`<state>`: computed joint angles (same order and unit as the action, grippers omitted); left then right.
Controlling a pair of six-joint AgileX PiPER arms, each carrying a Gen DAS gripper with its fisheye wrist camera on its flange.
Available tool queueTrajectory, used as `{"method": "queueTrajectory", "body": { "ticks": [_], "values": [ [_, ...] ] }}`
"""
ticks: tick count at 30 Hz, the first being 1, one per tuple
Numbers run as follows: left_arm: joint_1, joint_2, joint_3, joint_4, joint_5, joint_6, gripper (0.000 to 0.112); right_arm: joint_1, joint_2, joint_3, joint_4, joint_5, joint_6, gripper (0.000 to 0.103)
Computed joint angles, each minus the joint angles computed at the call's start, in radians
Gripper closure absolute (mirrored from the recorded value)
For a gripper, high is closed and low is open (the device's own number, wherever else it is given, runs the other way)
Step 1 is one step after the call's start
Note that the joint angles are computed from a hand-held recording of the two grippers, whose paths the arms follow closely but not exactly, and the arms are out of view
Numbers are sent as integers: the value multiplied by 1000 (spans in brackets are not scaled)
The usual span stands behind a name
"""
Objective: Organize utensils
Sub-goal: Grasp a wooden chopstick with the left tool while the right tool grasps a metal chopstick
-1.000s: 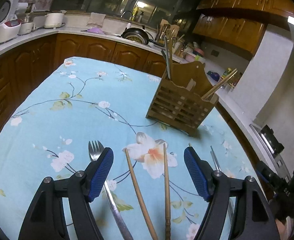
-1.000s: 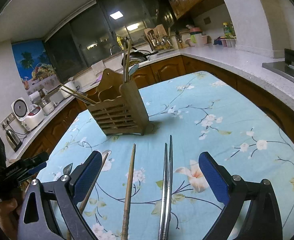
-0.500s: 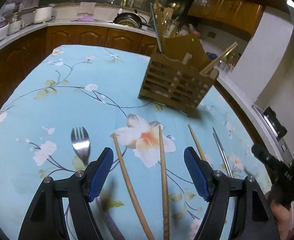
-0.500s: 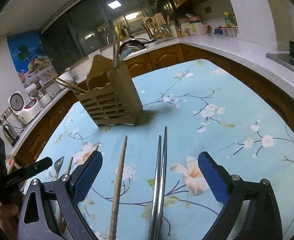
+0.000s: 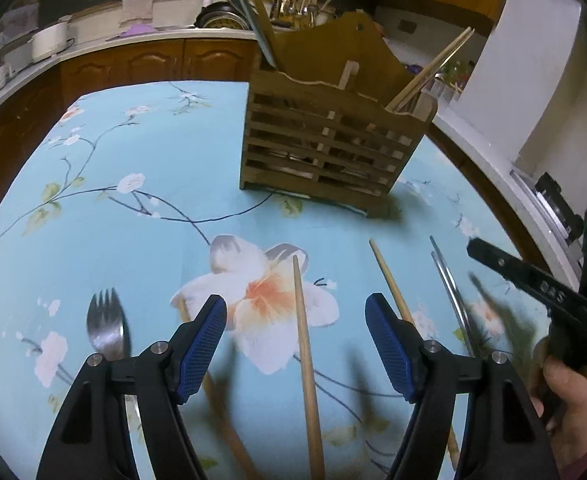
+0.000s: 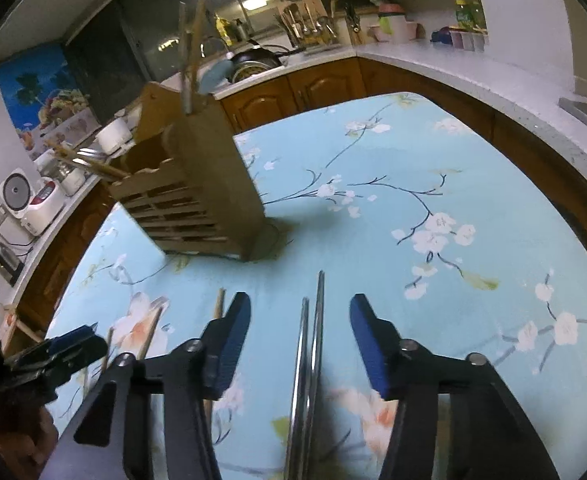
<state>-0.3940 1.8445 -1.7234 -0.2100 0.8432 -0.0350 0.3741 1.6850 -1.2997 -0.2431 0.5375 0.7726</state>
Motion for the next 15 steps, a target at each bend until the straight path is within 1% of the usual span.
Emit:
{"method": "queueTrajectory", "body": {
  "ticks": [2, 4, 6, 8, 9, 12, 13, 15],
  "values": [
    [-2, 36, -45, 5, 23, -7, 46, -16, 40, -44, 29, 26, -42, 70],
    [-2, 72, -88, 13, 46, -15, 50, -25, 78, -86, 42, 58, -72, 73],
    [0, 106, -127, 17, 67, -18, 53, -38, 118, -126, 72, 88, -113, 80],
    [-1, 146, -174, 25, 93, -25, 55, -42, 155, -161, 78, 117, -136, 82],
    [-1, 164, -194, 29, 105, -28, 58, -42, 170, -173, 78, 129, -143, 84],
    [2, 223, -255, 8, 145, -19, 69, -27, 184, -191, 33, 147, -136, 86],
    [-4, 226, -249, 19, 128, -21, 70, -23, 188, -200, 24, 158, -136, 85],
    [-33, 231, -248, 85, 104, -42, 75, -5, 201, -219, -19, 185, -128, 86]
  ]
}}
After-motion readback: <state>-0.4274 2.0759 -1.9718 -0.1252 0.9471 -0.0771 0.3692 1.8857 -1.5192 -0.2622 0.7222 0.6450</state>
